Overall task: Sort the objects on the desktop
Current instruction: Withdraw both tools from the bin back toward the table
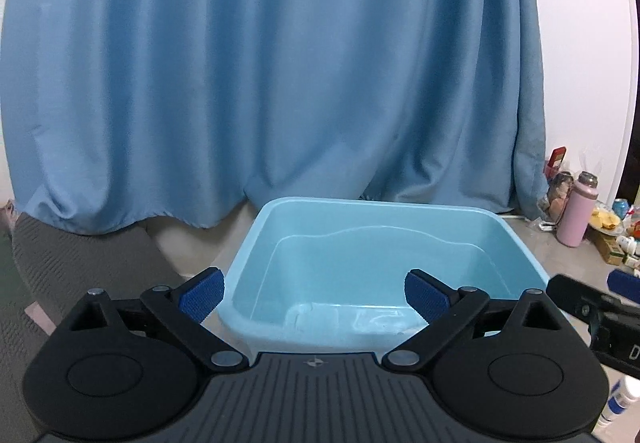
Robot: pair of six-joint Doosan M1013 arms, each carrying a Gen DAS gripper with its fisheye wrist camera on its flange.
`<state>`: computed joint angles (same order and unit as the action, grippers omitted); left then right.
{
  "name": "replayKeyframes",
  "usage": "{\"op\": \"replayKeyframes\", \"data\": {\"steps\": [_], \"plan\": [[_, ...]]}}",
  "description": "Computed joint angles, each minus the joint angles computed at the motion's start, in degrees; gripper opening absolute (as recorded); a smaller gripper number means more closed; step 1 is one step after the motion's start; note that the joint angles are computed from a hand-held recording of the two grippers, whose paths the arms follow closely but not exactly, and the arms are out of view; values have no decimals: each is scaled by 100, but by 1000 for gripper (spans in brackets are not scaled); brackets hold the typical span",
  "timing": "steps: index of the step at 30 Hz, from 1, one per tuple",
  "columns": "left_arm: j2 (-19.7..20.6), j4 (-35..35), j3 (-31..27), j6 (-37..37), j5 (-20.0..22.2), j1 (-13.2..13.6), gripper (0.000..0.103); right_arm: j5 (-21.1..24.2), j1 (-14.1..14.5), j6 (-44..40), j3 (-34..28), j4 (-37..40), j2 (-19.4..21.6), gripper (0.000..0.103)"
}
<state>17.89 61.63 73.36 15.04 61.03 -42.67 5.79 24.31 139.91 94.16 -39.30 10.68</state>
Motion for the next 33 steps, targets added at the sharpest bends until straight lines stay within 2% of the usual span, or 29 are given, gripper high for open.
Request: {"op": "replayKeyframes", "data": {"steps": [6,9,14,20,23,26,29,33], "plan": [[-194,65,287,-283,255,-349,99,-82,-32,763,551,-846,-372,87],[-259,102,418,-429,413,-544,99,-32,-69,134,776,-194,-547,87],[-351,244,695,-785,641,-870,99,20,-179,-267,1215,176,-883,87],[-423,69,1005,-1064,901,-1228,99,132,-290,60,1723,-196,-1262,87],[-452,23,1181,-1239,930,-1385,99,181,-330,552,1948,-758,-1400,87],[-452,-38,1313,-1320,971,-1527,99,165,-424,194,2137,-363,-1501,87],[-437,-63,1405,-1409,1062,-1651,99,249,-465,618,2323,-822,-1605,87],[-442,-54,1521,-1597,1088,-1769,99,247,-554,775,2504,-944,-1693,87]]}}
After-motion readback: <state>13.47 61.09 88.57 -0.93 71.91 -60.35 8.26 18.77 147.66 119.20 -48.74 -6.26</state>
